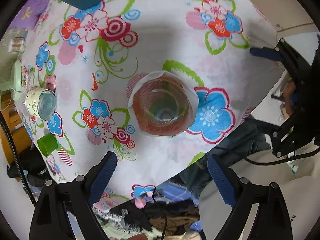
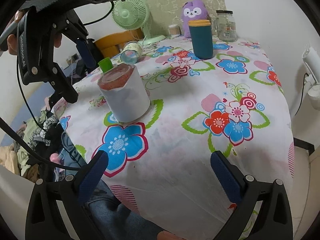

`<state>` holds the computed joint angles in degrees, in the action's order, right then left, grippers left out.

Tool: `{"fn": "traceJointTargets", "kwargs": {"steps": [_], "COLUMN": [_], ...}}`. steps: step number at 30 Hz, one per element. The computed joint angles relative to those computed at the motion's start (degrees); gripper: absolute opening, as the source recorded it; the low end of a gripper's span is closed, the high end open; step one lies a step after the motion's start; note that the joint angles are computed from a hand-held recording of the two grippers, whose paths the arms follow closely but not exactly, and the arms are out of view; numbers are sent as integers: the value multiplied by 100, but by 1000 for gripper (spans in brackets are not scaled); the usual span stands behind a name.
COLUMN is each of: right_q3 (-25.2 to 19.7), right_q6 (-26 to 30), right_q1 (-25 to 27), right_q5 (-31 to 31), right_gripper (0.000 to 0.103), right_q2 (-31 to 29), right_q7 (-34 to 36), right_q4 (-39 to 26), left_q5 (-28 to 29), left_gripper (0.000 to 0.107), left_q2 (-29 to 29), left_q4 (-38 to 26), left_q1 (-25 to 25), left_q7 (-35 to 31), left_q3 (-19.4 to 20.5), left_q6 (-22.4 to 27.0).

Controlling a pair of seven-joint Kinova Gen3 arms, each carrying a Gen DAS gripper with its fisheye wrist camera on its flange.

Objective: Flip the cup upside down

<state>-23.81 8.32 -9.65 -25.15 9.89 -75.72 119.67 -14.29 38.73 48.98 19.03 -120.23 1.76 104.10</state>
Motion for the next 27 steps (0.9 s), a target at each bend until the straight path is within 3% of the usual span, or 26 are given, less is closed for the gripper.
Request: {"fn": "traceJointTargets", "kwargs": {"steps": [4,11,17,27], "right_q3": [737,1434,1535,1675], "right_q6": [255,599,811,1174], "right_q1": [-747,-1494,-1703,-2099], "right_q5": [571,1555,2118,2960], "right_gripper": [103,103,103,103], "right_q2": [-59,-124,-109,67], "right_q7": [-609,-1789,-2503,-3394], "right_q4": [-167,-429,-693,-1281], "left_q5": [252,795,1189,1669], "left_gripper": [93,93,93,93], "left_q2": [-368,-1007,-1567,-2122], "left_q4": [414,1177,2004,2868], "left_q1": [-224,-752,-1275,-1840], "left_q7": [65,131,133,-53], "left_q3": [51,138,119,96], "left_q6": [-496,-1518,-2524,-3574]}}
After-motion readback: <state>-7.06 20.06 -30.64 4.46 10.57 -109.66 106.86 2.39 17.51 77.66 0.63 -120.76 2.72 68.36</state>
